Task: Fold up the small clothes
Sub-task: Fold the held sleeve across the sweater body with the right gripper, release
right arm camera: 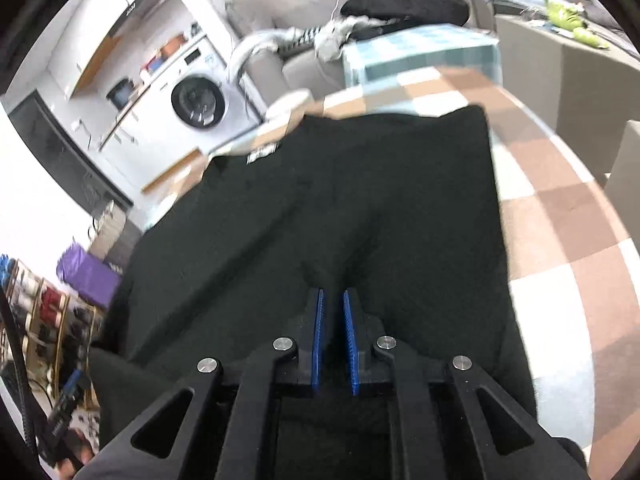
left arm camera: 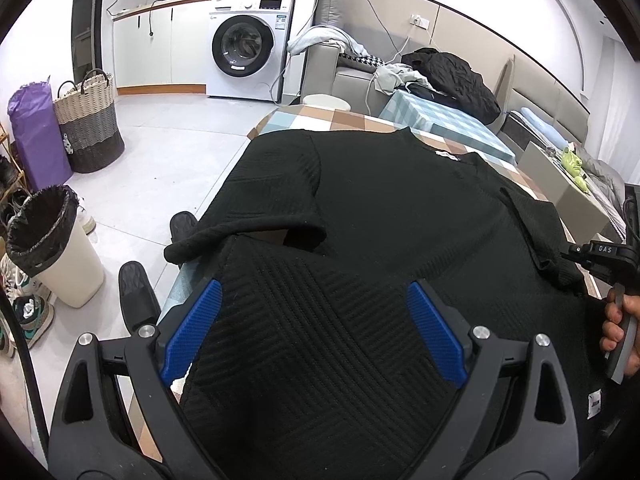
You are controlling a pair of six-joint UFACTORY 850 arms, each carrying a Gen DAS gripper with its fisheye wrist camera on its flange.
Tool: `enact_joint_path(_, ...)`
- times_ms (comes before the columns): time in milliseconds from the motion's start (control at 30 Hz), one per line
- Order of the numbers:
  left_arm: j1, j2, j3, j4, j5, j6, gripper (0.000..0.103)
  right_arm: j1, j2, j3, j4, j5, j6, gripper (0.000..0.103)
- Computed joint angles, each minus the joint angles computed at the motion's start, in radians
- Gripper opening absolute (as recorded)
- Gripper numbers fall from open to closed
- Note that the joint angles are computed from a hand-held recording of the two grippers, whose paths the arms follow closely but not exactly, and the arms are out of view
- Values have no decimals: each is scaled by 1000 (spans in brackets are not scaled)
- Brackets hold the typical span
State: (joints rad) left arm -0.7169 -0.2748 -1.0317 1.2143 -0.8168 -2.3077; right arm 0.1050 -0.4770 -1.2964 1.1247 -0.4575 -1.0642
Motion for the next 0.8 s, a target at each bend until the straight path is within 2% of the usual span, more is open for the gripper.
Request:
enact_joint_path(67, -1, 1, 2, 2, -1, 0, 93, 8, -4, -4, -66, 34, 63, 9)
enact_joint_path(167, -4, 3, 4, 4, -3, -5, 93, 32, -48, -45, -257, 7, 188, 9)
enact_joint_path(233, -5, 3, 4, 4, -7, -5, 93, 63, -31, -23, -324, 82, 189, 9)
enact_joint_path(267, -6, 4, 5, 3, -9, -3, 93, 64, -33, -26, -313, 71, 173, 9)
enact_joint_path(333, -9, 6, 5, 0, -16, -5, 93, 49, -37, -32, -205, -4, 84, 9)
enact_joint_path(433, -12, 13, 14, 3, -15, -11, 93, 48, -1, 7, -106, 41, -8, 9)
enact_joint_path(533, -11, 15, 17, -3, -16, -8, 93, 65, -34, -26, -269, 2, 98, 9)
enact_joint_path(567, -11, 18, 19, -6, -19, -9, 93, 72, -34, -20, -300, 12, 117, 9)
enact_joint_path(600, -10, 23, 25, -8, -20, -13, 93, 76, -21, -7, -289, 29, 101, 9)
enact_joint_path(633, -6, 31, 33, -7, -16, -21, 93, 72, -15, -4, -274, 11, 82, 10)
enact_joint_path(700, 6, 51, 57, -5, -5, -49, 93, 61, 2, 12, -207, -12, 35, 16)
enact_joint_path(767, 24, 81, 93, 3, 10, -101, 93, 52, 31, 37, -147, -16, -9, 27)
enact_joint_path(800, 31, 93, 107, 6, 16, -123, 93, 49, 48, 54, -120, -15, -33, 28)
